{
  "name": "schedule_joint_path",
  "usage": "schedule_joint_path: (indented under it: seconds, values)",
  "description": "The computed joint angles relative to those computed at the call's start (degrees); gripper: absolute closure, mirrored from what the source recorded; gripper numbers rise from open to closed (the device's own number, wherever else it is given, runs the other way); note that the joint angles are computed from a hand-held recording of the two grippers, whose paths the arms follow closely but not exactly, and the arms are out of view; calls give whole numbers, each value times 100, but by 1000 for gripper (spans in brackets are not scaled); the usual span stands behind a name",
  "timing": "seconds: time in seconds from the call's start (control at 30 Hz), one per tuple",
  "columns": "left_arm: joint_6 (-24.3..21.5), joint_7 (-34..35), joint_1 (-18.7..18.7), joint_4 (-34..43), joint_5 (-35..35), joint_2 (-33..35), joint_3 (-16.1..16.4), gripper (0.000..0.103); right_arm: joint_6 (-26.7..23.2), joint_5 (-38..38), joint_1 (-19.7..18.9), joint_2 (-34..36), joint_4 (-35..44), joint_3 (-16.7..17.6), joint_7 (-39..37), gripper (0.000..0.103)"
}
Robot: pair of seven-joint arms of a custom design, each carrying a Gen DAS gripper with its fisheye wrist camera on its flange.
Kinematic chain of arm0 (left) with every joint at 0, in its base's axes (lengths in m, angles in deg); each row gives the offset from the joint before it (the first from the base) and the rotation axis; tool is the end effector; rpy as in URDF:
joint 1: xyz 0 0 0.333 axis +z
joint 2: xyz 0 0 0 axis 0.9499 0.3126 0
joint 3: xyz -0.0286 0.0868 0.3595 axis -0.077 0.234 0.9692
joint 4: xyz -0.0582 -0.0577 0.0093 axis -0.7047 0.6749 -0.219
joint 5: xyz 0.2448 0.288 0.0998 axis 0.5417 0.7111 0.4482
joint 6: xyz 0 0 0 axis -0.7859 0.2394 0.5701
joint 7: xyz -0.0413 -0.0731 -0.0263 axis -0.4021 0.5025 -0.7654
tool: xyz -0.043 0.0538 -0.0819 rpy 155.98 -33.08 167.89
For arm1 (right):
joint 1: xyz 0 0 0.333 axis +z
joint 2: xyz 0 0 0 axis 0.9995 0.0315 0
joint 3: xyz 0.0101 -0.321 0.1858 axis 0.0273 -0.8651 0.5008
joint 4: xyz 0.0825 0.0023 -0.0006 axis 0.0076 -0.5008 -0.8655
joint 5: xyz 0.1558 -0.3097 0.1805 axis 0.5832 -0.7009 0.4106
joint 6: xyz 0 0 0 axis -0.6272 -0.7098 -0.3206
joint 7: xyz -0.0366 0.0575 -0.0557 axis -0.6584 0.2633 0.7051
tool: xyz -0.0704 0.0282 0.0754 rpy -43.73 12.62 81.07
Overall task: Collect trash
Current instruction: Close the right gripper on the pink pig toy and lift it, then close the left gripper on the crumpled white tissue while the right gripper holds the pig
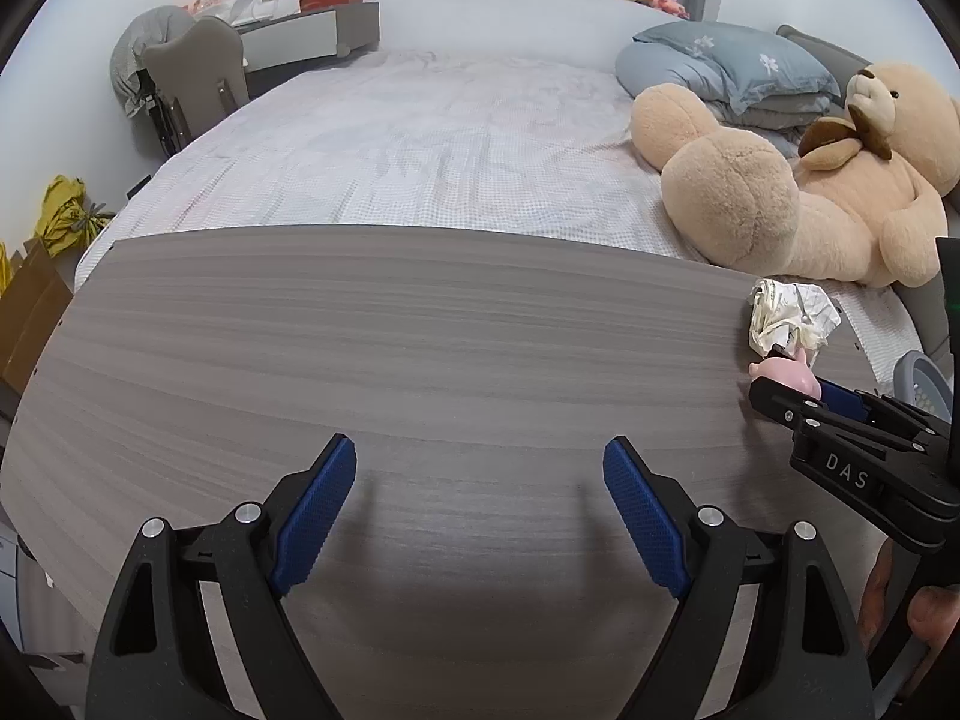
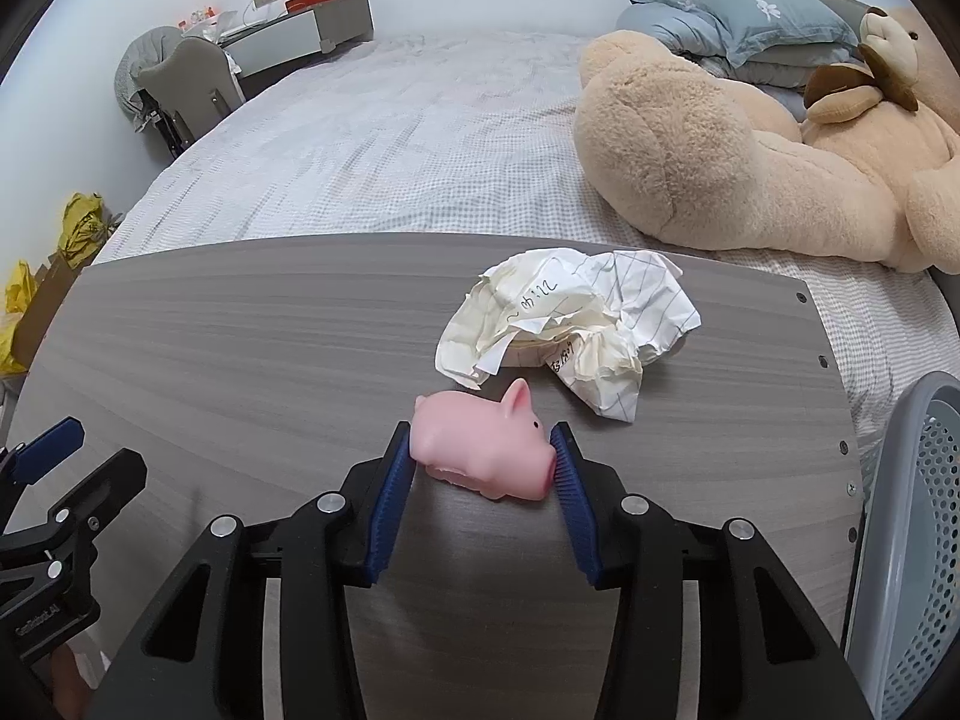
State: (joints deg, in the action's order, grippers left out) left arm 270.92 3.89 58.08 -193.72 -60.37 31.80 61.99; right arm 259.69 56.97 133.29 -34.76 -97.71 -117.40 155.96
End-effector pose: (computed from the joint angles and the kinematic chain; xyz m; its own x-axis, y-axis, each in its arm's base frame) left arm 0.5450 -0.1271 0.3174 -0.1401 -0.9885 0.0564 -0.7932 0.0780 -0.6040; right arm 0.5610 0.1791 0.2925 -0.0574 -0.9974 -0.0438 -0.8318 0.0720 -0.5504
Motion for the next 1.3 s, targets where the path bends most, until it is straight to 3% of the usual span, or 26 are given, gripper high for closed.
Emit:
schedule_joint_path:
  seconds: [0.27,0.6,0.73,0.93,1.3]
  values:
    - [-64,10,-143,-72,5,-110,29,20,201,142,235,-317,-427,-124,-174,59]
    - [20,361,-1039,-42,-338,-252,370,16,755,1213,1197,-944,-1453,-1073,-881,59]
    - [-48,521,-1413,118,-508,-248,475,13,1001,1608,1190,-1222,-1807,-1151,-1198,59]
    - [-187,646,-2328,440,-758,-143,1027,9,1482,2046,841,-1559,-2266,-959,-1625,59]
    - [-775,47,-3236,1187,-231,273,1703,6,1953,1029,-833,-1909,-2710,-70,-955,59]
